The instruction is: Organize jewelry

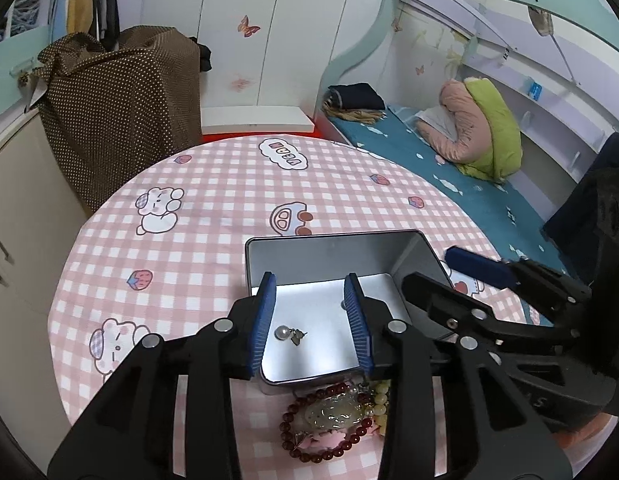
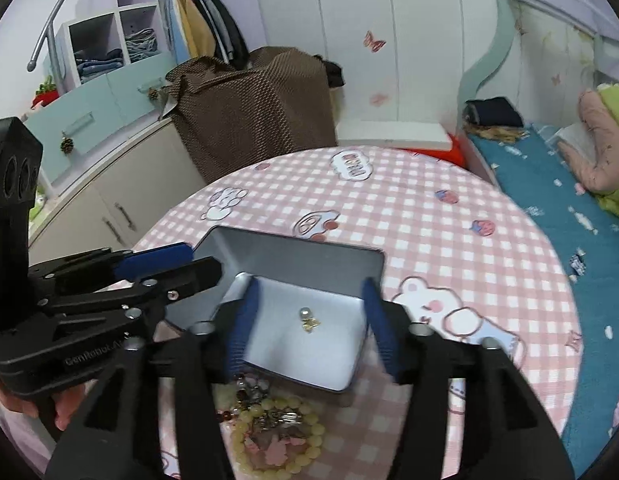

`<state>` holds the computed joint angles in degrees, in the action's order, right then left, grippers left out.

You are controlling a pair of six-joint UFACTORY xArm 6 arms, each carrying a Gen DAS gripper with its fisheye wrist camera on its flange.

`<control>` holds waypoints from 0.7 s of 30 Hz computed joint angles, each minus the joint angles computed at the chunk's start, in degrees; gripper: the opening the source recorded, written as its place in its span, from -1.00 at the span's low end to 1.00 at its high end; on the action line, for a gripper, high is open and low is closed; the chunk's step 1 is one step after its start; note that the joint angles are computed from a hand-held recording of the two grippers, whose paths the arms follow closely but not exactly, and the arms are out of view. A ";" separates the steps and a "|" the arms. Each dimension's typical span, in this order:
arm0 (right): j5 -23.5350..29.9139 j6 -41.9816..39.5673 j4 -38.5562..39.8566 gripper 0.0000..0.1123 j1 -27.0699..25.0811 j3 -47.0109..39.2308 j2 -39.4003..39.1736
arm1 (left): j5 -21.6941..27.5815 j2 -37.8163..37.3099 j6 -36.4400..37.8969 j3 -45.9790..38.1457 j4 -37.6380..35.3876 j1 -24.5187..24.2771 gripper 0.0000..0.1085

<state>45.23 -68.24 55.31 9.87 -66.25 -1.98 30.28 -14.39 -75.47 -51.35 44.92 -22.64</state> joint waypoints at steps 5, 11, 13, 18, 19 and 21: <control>-0.28 0.52 -0.42 0.04 -0.04 -0.01 0.15 | 0.58 -0.50 -0.48 0.41 -0.14 -0.19 -0.31; -0.03 0.49 -0.19 0.04 -0.33 0.49 -0.41 | 0.87 -0.92 -1.09 0.60 0.18 -0.53 -0.31; 0.05 0.31 -0.01 0.04 -0.49 0.84 -0.91 | 1.05 -1.28 -1.32 0.84 0.37 -0.78 -0.31; -0.21 0.00 0.13 0.04 -0.90 2.26 -2.50 | 2.14 -2.06 -2.05 1.04 0.72 -1.72 -0.31; -0.24 0.02 0.16 0.05 -1.00 2.61 -2.91 | 2.57 -2.35 -2.36 1.16 0.95 -2.02 -0.31; -0.51 -0.16 0.41 0.10 -1.31 3.54 -3.90 | 3.50 -3.06 -3.09 1.48 1.46 -2.76 -0.31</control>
